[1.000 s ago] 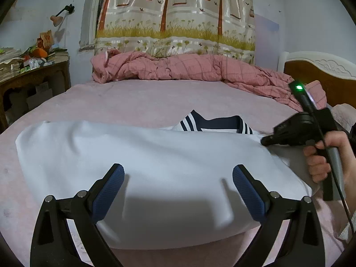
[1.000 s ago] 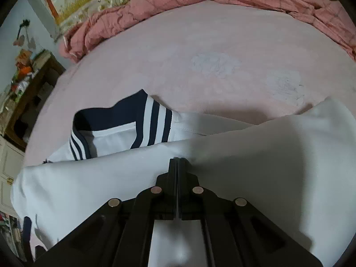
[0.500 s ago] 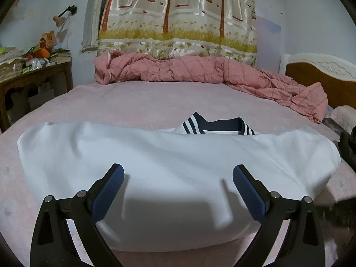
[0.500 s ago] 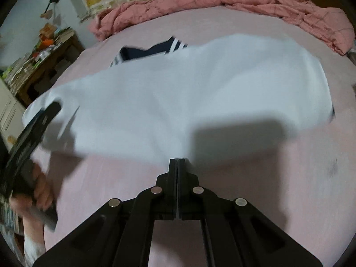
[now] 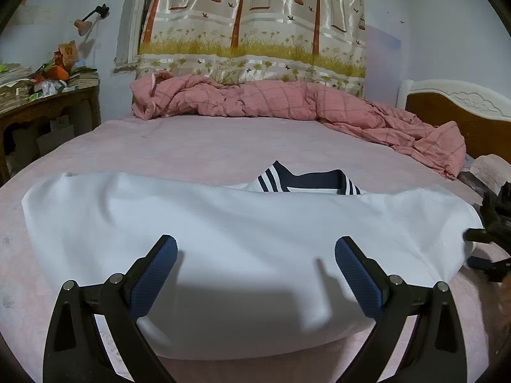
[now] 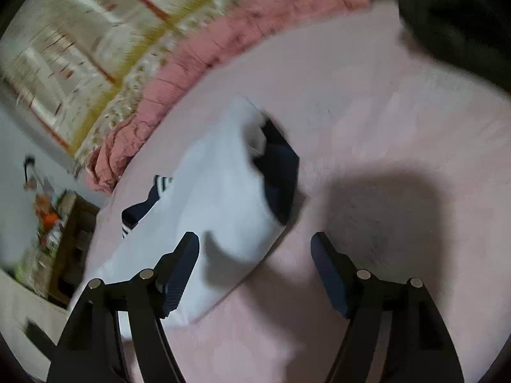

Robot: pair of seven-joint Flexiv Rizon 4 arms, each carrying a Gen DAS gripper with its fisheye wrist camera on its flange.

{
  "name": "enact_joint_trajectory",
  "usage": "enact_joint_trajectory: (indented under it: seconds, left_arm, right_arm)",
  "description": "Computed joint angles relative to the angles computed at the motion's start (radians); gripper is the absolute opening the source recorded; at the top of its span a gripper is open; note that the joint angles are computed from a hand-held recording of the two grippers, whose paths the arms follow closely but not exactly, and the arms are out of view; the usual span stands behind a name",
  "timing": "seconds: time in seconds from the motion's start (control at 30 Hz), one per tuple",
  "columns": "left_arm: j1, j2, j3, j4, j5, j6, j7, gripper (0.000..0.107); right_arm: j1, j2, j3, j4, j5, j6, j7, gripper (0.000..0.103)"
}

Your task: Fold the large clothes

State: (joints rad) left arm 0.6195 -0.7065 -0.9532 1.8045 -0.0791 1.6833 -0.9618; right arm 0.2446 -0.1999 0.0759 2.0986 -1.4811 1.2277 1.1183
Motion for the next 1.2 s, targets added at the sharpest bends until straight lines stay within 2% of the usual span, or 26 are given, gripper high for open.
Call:
enact_joint_trajectory:
  seconds: [0.03, 0.07, 0.1, 0.13, 0.2, 0.23, 0.27, 0.33, 0.37, 0.47, 0.53, 0.6, 0.63, 0.67, 0.7, 0.73, 0.77, 0.8, 0.93, 0.97, 1.03, 1.07, 1.1, 1.17, 1.2]
  left_arm:
    - [-0.004, 0.001, 0.004, 0.001, -0.001, 0.002, -0.003, 0.099]
    - [-0.003, -0.001, 0.002, -0.001, 0.000, 0.001, -0.002, 0.099]
    - [0.000, -0.001, -0.001, 0.000, 0.000, 0.000, -0.002, 0.099]
    - [-0.001, 0.000, -0.001, 0.001, 0.000, 0.001, -0.003, 0.099]
    - [0.003, -0.002, -0.005, 0.003, 0.001, 0.009, -0.007, 0.099]
    - [0.012, -0.006, -0.017, 0.007, 0.004, 0.017, -0.010, 0.099]
    - [0.047, -0.023, -0.060, 0.013, 0.012, 0.016, -0.010, 0.099]
    - [0.111, -0.058, -0.131, 0.030, 0.024, 0.056, -0.038, 0.099]
    - [0.132, -0.076, -0.154, 0.035, 0.035, 0.094, -0.063, 0.099]
    - [0.185, -0.131, -0.218, 0.028, 0.086, 0.119, -0.101, 0.098]
    - [0.160, -0.104, -0.171, 0.015, 0.096, 0.136, -0.136, 0.098]
    - [0.135, -0.086, -0.132, 0.004, 0.112, 0.135, -0.161, 0.098]
    - [0.134, -0.086, -0.129, 0.001, 0.128, 0.127, -0.167, 0.098]
    - [0.132, -0.083, -0.123, -0.001, 0.145, 0.126, -0.173, 0.098]
    - [0.120, -0.074, -0.106, -0.004, 0.159, 0.133, -0.180, 0.098]
    - [0.119, -0.072, -0.101, -0.004, 0.174, 0.136, -0.185, 0.098]
    - [0.116, -0.072, -0.096, -0.006, 0.185, 0.138, -0.191, 0.098]
    - [0.118, -0.072, -0.094, -0.006, 0.193, 0.139, -0.197, 0.098]
    - [0.116, -0.071, -0.087, -0.011, 0.203, 0.134, -0.225, 0.098]
    - [0.117, -0.072, -0.087, -0.013, 0.203, 0.131, -0.230, 0.098]
    - [0.121, -0.074, -0.089, -0.013, 0.205, 0.130, -0.236, 0.098]
    - [0.125, -0.074, -0.090, -0.012, 0.206, 0.131, -0.239, 0.098]
    - [0.125, -0.074, -0.089, -0.011, 0.208, 0.131, -0.241, 0.098]
    - [0.125, -0.073, -0.086, -0.012, 0.211, 0.131, -0.244, 0.098]
    - [0.124, -0.072, -0.085, -0.012, 0.212, 0.131, -0.245, 0.098]
  right_arm:
    - [-0.016, -0.008, -0.018, -0.004, -0.058, 0.031, 0.067, 0.074]
    - [-0.019, -0.013, -0.022, -0.017, -0.090, 0.014, 0.096, 0.073]
    - [-0.031, -0.027, -0.033, -0.042, -0.173, 0.036, 0.159, 0.057]
    - [-0.036, -0.037, -0.033, -0.058, -0.192, 0.038, 0.174, 0.037]
    - [-0.009, -0.060, -0.009, -0.092, -0.096, -0.045, 0.064, 0.023]
    - [0.014, -0.058, -0.001, -0.100, -0.046, -0.097, -0.002, 0.022]
    - [0.054, -0.060, 0.009, -0.128, 0.009, -0.182, -0.108, 0.022]
    - [0.101, -0.061, 0.009, -0.170, 0.009, -0.251, -0.213, 0.022]
    - [0.135, -0.082, 0.011, -0.221, 0.006, -0.287, -0.303, 0.022]
    - [0.214, -0.181, 0.006, -0.377, 0.048, -0.298, -0.612, 0.022]
    - [0.260, -0.261, 0.004, -0.471, 0.136, -0.299, -0.810, 0.023]
    - [0.288, -0.375, 0.031, -0.584, 0.298, -0.309, -1.056, 0.029]
    - [0.297, -0.410, 0.044, -0.620, 0.357, -0.328, -1.145, 0.029]
    - [0.330, -0.427, 0.024, -0.643, 0.371, -0.363, -1.202, 0.032]
    - [0.339, -0.416, 0.016, -0.634, 0.355, -0.355, -1.194, 0.040]
    - [0.331, -0.400, 0.002, -0.608, 0.344, -0.282, -1.167, 0.056]
    - [0.296, -0.380, 0.008, -0.569, 0.342, -0.143, -1.103, 0.062]
    - [0.288, -0.366, -0.004, -0.541, 0.349, -0.070, -1.072, 0.065]
    - [0.299, -0.312, -0.072, -0.456, 0.318, 0.098, -0.975, 0.065]
    - [0.312, -0.288, -0.118, -0.426, 0.268, 0.155, -0.891, 0.065]
    - [0.337, -0.252, -0.186, -0.397, 0.172, 0.182, -0.751, 0.065]
    - [0.334, -0.232, -0.191, -0.390, 0.113, 0.143, -0.686, 0.065]
    - [0.358, -0.207, -0.208, -0.382, 0.094, 0.039, -0.663, 0.065]
    - [0.401, -0.180, -0.183, -0.380, 0.153, -0.229, -0.730, 0.065]
    - [0.409, -0.189, -0.173, -0.399, 0.180, -0.318, -0.769, 0.070]
